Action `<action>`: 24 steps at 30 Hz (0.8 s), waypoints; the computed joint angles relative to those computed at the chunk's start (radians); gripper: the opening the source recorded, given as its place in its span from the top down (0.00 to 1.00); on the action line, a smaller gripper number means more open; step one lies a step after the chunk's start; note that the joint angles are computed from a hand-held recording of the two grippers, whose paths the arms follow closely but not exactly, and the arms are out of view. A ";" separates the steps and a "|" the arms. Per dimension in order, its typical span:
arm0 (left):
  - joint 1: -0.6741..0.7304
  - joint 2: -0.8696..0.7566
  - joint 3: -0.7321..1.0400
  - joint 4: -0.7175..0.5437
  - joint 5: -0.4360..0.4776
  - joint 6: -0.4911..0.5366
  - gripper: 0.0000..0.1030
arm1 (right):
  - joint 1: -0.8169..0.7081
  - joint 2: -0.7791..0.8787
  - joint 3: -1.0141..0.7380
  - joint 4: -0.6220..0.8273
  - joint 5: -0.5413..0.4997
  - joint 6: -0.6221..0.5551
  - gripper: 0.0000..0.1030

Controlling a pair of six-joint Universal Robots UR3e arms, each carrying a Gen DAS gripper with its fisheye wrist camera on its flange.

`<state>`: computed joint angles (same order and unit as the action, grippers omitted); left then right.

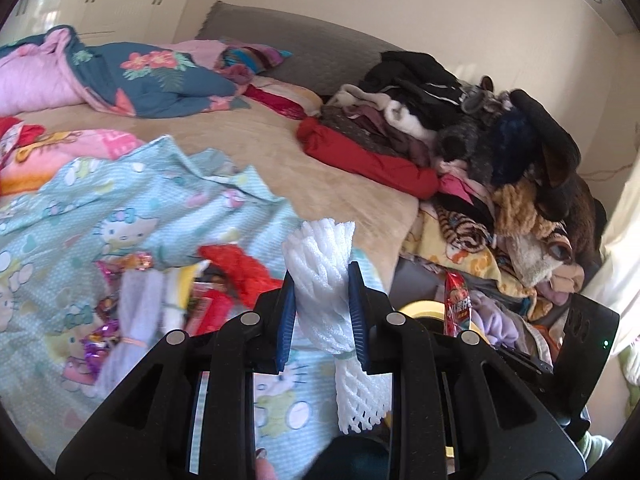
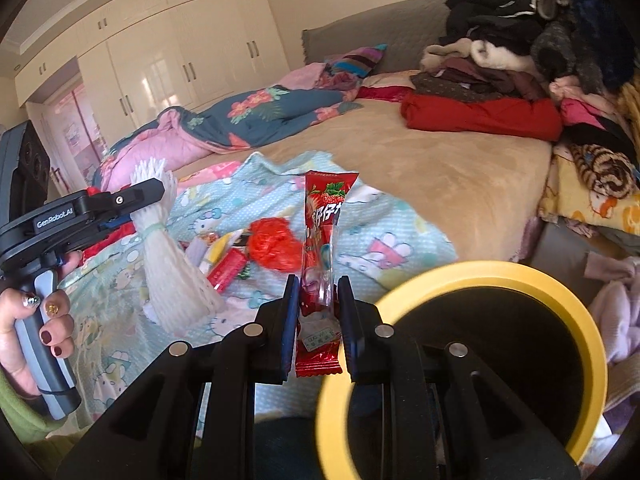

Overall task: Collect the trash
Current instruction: 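Carry the foam net and red snack packet over the bin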

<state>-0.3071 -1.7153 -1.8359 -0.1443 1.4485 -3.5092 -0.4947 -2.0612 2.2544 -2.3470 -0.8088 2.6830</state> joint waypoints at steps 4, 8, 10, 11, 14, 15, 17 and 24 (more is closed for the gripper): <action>-0.051 -0.059 0.066 -0.007 0.009 0.011 0.82 | -0.093 -0.073 0.013 0.110 0.030 -0.069 0.81; -0.096 -0.110 0.123 -0.015 0.015 0.017 0.82 | -0.179 -0.132 0.020 0.221 0.049 -0.139 0.81; -0.115 -0.134 0.147 -0.019 0.017 0.020 0.82 | -0.222 -0.167 0.027 0.284 0.056 -0.177 0.81; -0.122 -0.141 0.156 -0.023 0.017 0.021 0.82 | -0.245 -0.186 0.029 0.318 0.060 -0.199 0.81; -0.148 -0.169 0.194 -0.036 0.020 0.027 0.82 | -0.300 -0.217 0.029 0.395 0.067 -0.250 0.81; -0.160 -0.182 0.210 -0.041 0.024 0.032 0.82 | -0.321 -0.229 0.029 0.421 0.071 -0.270 0.81; -0.174 -0.198 0.228 -0.041 0.026 0.038 0.82 | -0.366 -0.261 0.027 0.494 0.083 -0.315 0.81; -0.232 -0.275 0.325 -0.071 0.041 0.060 0.82 | -0.494 -0.302 0.023 0.652 0.091 -0.424 0.81</action>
